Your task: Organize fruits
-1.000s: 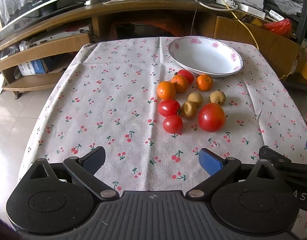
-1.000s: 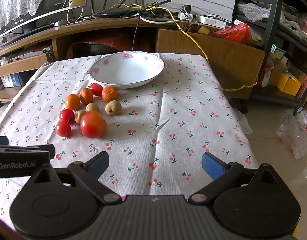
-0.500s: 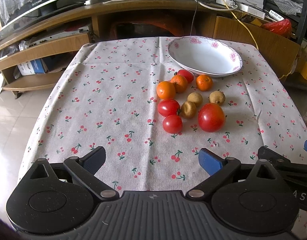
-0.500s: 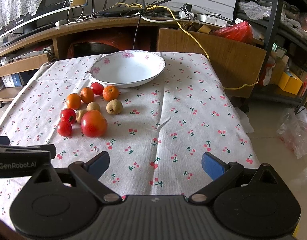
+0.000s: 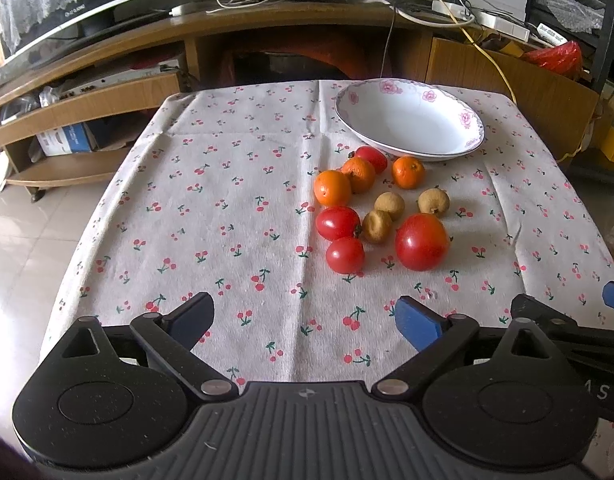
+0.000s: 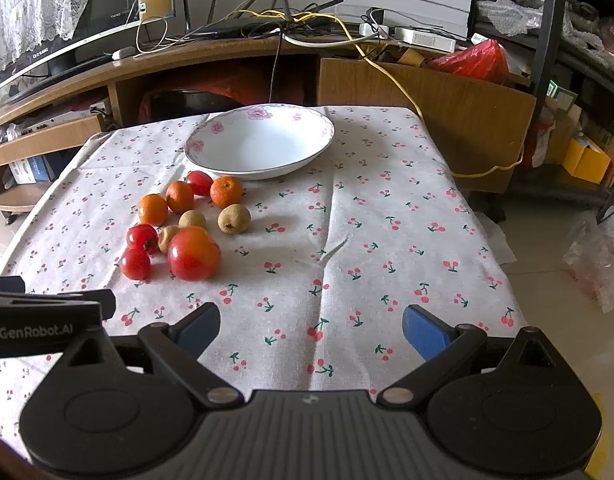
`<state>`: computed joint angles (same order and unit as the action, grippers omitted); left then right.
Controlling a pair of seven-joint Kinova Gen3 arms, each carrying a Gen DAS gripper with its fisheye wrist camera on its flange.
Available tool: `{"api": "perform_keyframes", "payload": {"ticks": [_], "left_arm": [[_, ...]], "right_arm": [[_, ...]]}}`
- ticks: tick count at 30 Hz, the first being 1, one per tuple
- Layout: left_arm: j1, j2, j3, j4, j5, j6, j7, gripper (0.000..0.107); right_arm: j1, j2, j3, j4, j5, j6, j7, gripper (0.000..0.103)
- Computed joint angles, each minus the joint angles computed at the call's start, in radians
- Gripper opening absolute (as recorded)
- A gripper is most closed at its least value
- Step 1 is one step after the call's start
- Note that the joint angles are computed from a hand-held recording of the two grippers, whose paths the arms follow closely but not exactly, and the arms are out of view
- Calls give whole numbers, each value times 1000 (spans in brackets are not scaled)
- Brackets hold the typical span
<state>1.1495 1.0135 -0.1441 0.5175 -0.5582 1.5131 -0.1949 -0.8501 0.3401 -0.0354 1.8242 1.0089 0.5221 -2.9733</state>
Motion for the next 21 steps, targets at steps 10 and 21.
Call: {"api": "perform_keyframes", "payload": {"ticks": [10, 21], "left_arm": [[-1, 1, 1, -1, 1, 1, -4, 98], [3, -3, -1, 15, -3, -11, -6, 96]], "right_arm": [[6, 3, -3, -7, -27, -3, 26, 94], [6, 5, 7, -9, -54, -18, 55, 93]]}}
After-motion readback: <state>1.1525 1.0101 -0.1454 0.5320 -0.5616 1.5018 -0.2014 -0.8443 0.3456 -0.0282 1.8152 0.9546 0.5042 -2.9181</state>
